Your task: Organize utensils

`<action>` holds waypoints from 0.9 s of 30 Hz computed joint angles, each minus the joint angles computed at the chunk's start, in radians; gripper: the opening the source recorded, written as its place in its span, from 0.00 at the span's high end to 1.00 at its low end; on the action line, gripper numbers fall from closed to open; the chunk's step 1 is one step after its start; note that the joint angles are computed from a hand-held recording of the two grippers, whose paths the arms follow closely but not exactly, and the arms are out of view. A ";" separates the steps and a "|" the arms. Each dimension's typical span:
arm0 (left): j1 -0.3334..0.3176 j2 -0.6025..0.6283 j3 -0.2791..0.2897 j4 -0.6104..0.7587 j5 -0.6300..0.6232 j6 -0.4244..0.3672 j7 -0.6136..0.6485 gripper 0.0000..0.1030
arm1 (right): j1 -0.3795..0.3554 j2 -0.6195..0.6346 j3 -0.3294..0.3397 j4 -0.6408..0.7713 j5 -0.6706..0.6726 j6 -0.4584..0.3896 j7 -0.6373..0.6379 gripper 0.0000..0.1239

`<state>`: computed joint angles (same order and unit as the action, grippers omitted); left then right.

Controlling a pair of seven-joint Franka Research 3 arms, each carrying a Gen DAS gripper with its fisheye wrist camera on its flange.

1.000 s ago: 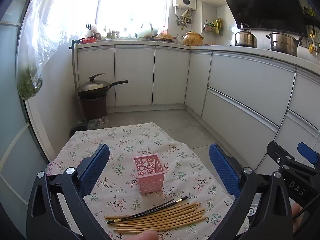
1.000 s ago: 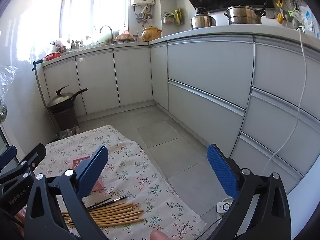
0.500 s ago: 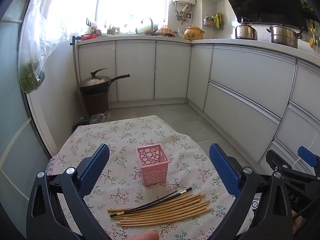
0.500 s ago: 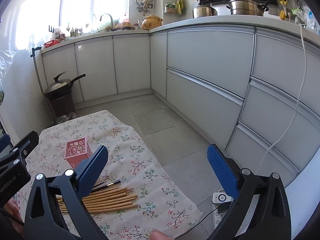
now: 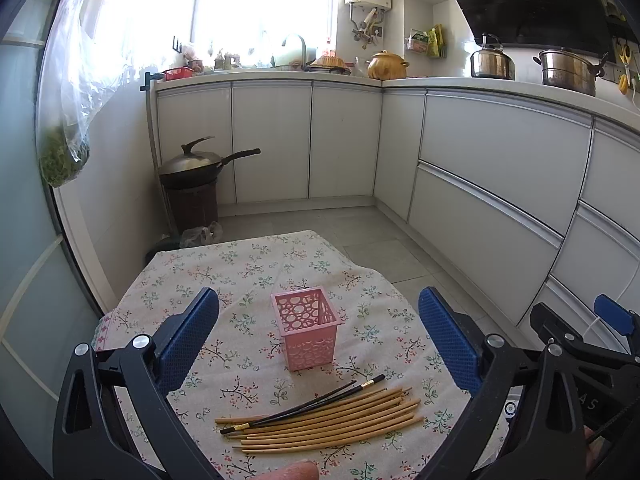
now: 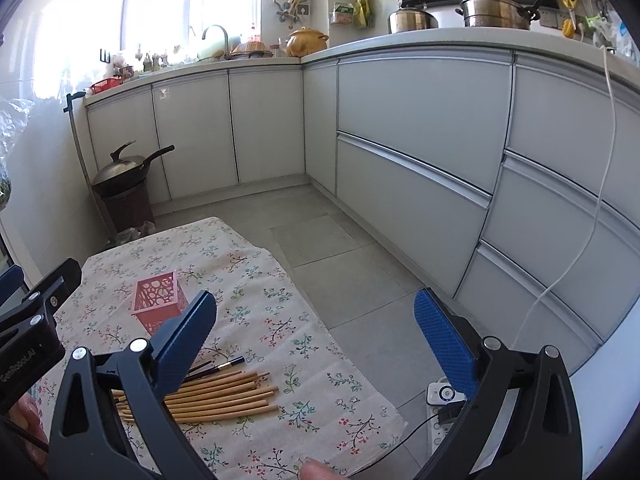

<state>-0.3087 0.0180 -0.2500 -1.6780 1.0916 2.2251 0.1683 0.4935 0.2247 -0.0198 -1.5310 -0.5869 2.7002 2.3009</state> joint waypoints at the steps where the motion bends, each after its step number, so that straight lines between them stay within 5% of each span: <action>1: 0.000 0.000 0.000 -0.001 -0.002 0.001 0.000 0.07 | -0.001 -0.001 0.001 -0.001 0.003 0.000 -0.003 0.22; 27: 0.003 0.004 0.004 0.004 -0.015 0.003 0.008 0.07 | 0.000 0.000 0.000 -0.003 0.018 0.003 -0.019 0.22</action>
<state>-0.3057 0.0222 -0.2464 -1.6737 1.0765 2.2279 0.1768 0.4938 0.2247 -0.0193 -1.5337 -0.5688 2.7031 2.2820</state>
